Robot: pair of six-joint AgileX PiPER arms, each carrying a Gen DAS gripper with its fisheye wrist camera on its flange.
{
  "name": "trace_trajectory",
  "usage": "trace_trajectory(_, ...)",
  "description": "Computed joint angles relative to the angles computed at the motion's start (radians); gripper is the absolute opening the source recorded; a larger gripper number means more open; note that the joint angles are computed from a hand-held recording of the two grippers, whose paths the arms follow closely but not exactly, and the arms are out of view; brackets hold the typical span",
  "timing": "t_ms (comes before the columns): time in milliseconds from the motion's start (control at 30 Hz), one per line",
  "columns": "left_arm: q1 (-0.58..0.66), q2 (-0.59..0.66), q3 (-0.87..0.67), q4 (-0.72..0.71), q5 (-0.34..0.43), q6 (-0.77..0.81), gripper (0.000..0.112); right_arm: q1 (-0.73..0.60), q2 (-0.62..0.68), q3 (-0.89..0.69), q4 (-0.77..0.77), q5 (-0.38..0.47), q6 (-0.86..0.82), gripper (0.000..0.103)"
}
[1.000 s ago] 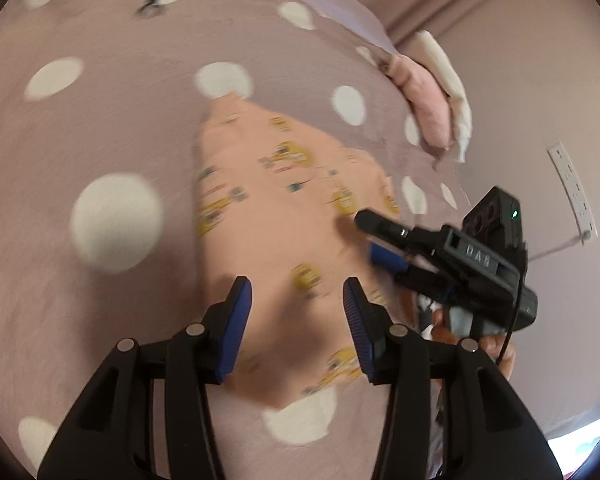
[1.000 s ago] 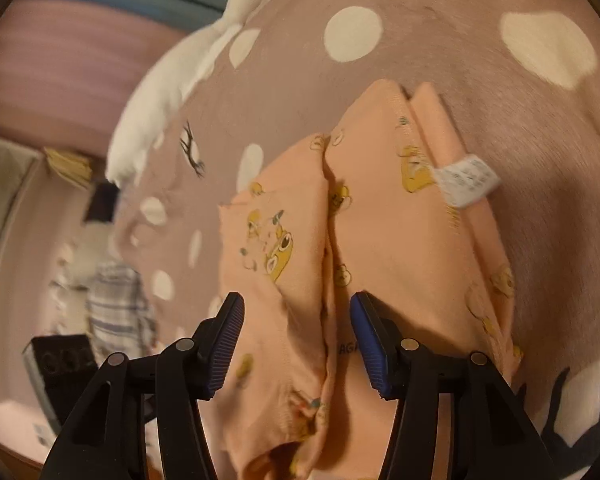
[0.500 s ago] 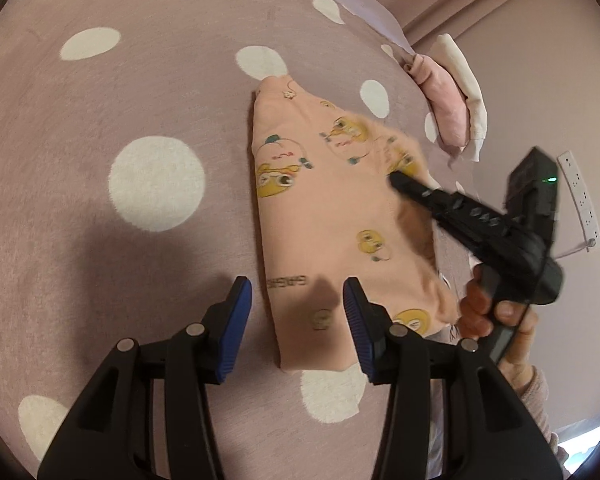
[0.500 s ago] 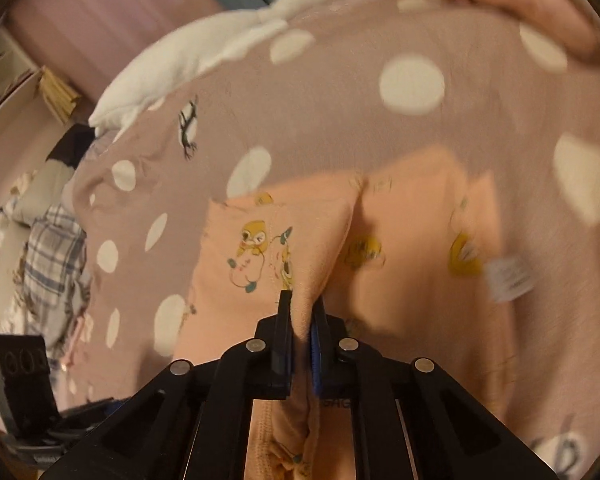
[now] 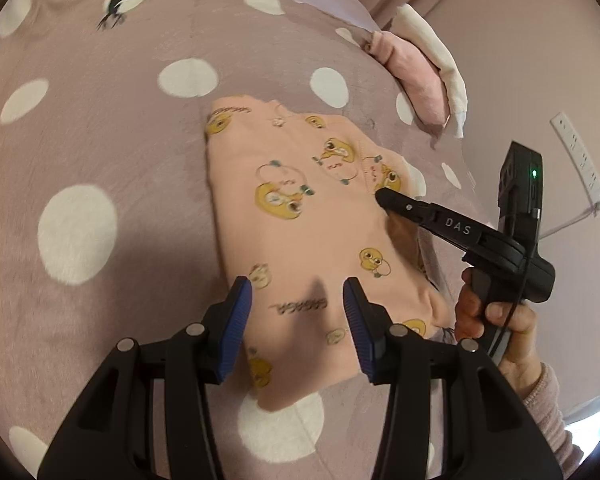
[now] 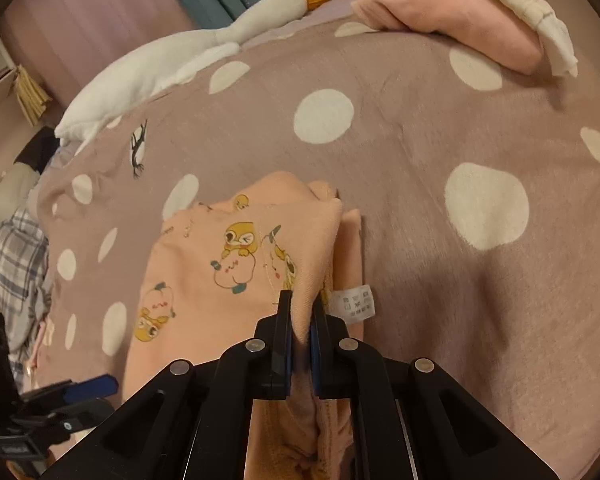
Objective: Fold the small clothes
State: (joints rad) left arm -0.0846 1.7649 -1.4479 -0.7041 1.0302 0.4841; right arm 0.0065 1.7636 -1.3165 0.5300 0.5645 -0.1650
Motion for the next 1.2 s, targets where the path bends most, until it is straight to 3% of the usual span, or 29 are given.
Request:
trace_trajectory(267, -0.101, 0.006, 0.005, 0.135, -0.109, -0.052, 0.045, -0.013, 0.004, -0.003, 0.035, 0.01, -0.038, 0.008)
trace_trajectory(500, -0.14, 0.016, 0.026, 0.211, -0.162, -0.045, 0.045, -0.071, 0.02, -0.004, 0.293, 0.036, -0.231, 0.009)
trace_trajectory(567, -0.141, 0.02, 0.026, 0.211, -0.165, -0.041, 0.045, -0.078, 0.035, -0.026, 0.334, 0.044, -0.252, 0.015)
trace_trajectory(700, -0.136, 0.025, 0.023, 0.206, -0.163, -0.031, 0.045, -0.094, 0.094, -0.106, 0.41, 0.105, -0.274, 0.039)
trace_trajectory(800, -0.133, 0.029, 0.018, 0.202, -0.157, -0.027, 0.045, -0.097, 0.166, -0.192, 0.388, 0.161, -0.199, 0.041)
trace_trajectory(933, -0.129, 0.03, 0.016, 0.2, -0.152, -0.022, 0.045, -0.096, 0.199, -0.216, 0.428, 0.171, -0.202, 0.041)
trace_trajectory(1200, -0.126, 0.029, 0.016, 0.198, -0.149, -0.018, 0.045, -0.123, 0.08, -0.096, 0.745, 0.055, -0.521, 0.041)
